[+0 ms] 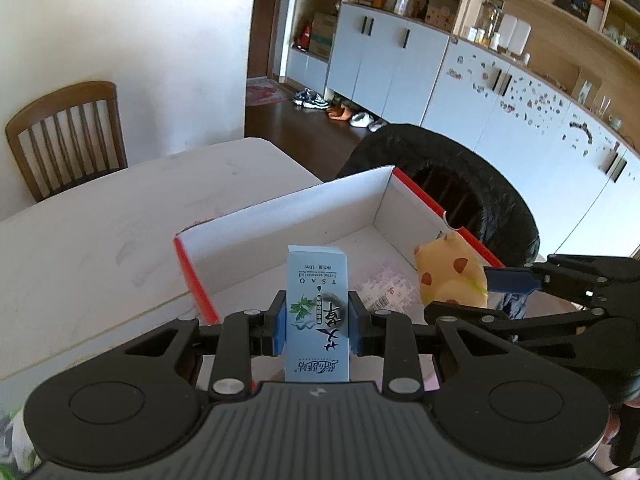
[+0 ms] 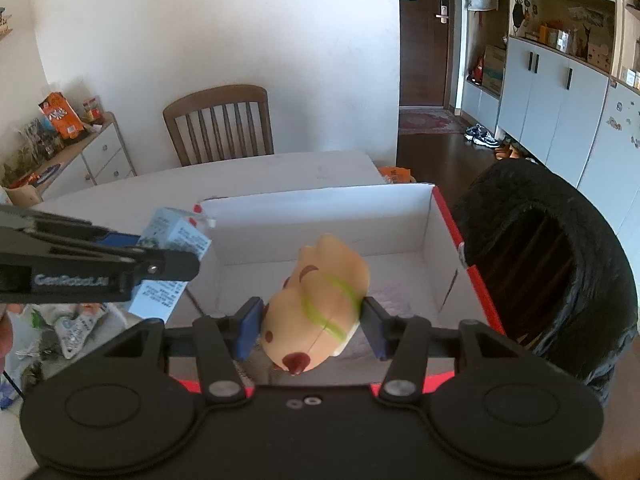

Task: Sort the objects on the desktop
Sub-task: 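Carry the milk carton and yellow toy with both tools over the red shoebox, then lower the carton and toy into the shoebox and open both tools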

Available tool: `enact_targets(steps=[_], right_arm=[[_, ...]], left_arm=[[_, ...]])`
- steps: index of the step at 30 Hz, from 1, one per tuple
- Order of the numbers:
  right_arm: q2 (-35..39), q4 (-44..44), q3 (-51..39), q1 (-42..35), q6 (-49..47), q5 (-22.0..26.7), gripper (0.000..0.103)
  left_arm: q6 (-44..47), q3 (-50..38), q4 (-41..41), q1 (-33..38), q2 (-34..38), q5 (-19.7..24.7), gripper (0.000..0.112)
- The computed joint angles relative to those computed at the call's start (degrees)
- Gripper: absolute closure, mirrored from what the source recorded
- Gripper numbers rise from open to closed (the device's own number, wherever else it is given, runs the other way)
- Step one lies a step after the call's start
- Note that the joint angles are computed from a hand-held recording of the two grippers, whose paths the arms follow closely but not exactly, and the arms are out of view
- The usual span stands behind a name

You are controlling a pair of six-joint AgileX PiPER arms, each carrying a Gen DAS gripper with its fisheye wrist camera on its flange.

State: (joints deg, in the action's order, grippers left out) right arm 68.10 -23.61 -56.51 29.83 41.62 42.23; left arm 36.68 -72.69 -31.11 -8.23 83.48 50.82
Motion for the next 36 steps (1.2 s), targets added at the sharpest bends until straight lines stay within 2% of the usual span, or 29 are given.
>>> enact_targets(steps=[6,12,18,25,36], right_arm=[[3.5,7.4,0.0,-6.9,-10.2,-5.0,0.051],[8.2,10.4,-1.2,-10.2,-16.0,-7.3,0.051],[13.6,16.1,-3.9,-14.1,-23.2,-9.2,0.051],[19.4,18.3,-7.0,-17.1,-26.6,-9.8,0.051],[26.0,23.5,-12.8,-19.6,-37.6,-5.4,0.052]], left_arm=[[-2.8,-4.4,3.7,-3.1,7.2,-1.9,0.084],[-6.4,-7.5,8.5,-5.8,12.6,-4.1,0.084],[-8.5,-10.8,10.4,-6.9,17.1,-3.4,0.084],[-10.1,-13.8,13.8,-8.9,20.6,-3.3,0.084],[-12.0,-17.3,15.7,-10.1,24.4,0.8,0.084]])
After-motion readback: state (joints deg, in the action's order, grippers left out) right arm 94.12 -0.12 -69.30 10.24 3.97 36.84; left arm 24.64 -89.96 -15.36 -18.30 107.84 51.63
